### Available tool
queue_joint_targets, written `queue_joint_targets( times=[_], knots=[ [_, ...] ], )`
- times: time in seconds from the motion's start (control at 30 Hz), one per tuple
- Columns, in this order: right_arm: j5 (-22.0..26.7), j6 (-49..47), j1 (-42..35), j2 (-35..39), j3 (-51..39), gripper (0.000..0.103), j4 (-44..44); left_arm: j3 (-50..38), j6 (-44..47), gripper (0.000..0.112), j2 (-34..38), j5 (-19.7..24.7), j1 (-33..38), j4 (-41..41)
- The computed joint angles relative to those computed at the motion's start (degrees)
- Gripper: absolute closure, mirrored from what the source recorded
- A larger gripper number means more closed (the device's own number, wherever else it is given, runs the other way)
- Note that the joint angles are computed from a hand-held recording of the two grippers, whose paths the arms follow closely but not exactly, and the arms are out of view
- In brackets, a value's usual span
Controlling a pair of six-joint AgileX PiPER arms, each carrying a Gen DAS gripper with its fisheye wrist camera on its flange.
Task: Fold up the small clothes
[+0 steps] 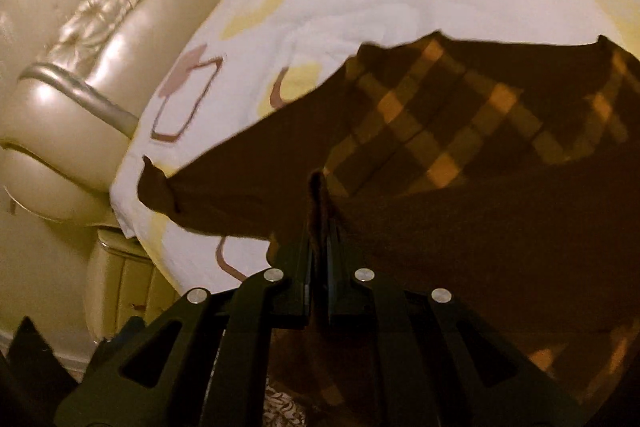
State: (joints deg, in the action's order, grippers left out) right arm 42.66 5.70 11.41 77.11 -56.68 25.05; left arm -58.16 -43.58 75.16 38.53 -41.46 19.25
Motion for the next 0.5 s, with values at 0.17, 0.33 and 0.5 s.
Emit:
queue_joint_targets(
  times=[0.17,0.33,0.5],
  knots=[
    [-2.62,2.96,2.85,3.79,0.46,0.098,-2.06,0.35,1.86,0.013,0.12,-0.88,1.07,-2.37],
    [-4.44,-1.18,2.24,5.69,2.38,0.092,3.51,0.81,2.49,0.013,0.3,-1.47,1.85,-3.42],
    [-4.71,-5.72,2.17,5.28,3.38,0.078,8.62,1.25,2.86,0.013,0.69,-1.82,2.27,-4.27]
  ],
)
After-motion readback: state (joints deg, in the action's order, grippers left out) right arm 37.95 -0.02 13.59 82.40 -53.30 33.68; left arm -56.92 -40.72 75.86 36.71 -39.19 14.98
